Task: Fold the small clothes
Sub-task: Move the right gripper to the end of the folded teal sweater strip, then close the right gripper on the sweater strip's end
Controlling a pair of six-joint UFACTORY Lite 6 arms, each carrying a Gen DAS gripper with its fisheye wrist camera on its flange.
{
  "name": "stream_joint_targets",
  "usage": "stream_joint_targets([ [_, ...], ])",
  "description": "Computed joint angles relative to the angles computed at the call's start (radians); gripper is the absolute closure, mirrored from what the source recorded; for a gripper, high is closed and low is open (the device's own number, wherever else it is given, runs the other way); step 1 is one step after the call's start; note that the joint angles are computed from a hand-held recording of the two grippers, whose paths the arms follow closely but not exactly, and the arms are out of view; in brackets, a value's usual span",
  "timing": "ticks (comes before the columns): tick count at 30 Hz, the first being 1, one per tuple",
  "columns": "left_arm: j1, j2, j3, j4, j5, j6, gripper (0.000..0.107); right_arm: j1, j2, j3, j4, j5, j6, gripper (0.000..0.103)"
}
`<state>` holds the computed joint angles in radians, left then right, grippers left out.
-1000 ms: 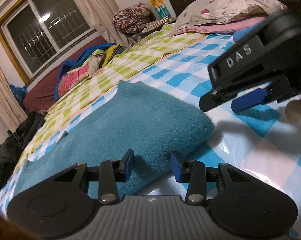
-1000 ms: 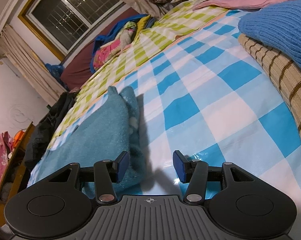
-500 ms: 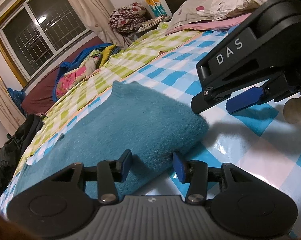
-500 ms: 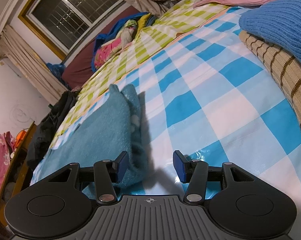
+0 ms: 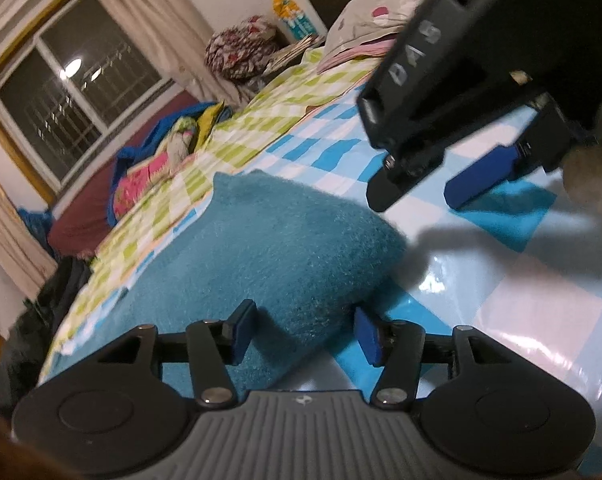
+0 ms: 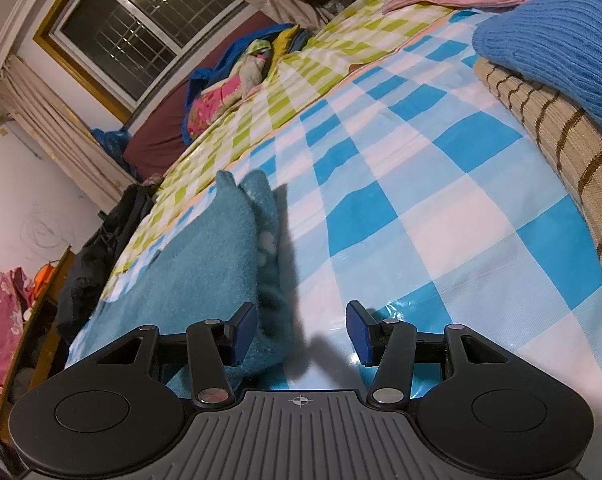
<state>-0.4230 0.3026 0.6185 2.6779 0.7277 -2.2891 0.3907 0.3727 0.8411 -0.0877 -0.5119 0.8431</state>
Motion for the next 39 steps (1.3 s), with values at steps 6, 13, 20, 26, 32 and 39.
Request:
stream_joint_targets([
  [6, 0.028, 0.015, -0.047, 0.119, 0.094, -0.045, 0.048, -0.008, 0.006, -0.017, 0.014, -0.027, -0.017, 0.054],
  [13, 0.031, 0.108, -0.020, 0.179, 0.236, -0.030, 0.047, -0.018, 0.052, 0.004, -0.012, -0.084, 0.033, 0.052],
  [20, 0.080, 0.015, -0.122, 0.261, 0.224, -0.002, 0.047, -0.067, 0.038, -0.019, -0.127, -0.133, 0.144, 0.052],
  [26, -0.023, 0.113, -0.030, 0.092, 0.282, 0.067, 0.046, -0.080, 0.033, -0.042, -0.204, -0.174, 0.250, 0.052],
  [32, -0.088, 0.215, 0.091, -0.002, 0.315, 0.145, 0.046, -0.118, 0.002, -0.078, -0.225, -0.209, 0.277, 0.049],
  [39, -0.038, 0.157, 0.092, 0.070, 0.202, 0.071, 0.067, -0.140, 0.023, -0.075, -0.260, -0.236, 0.309, 0.049],
])
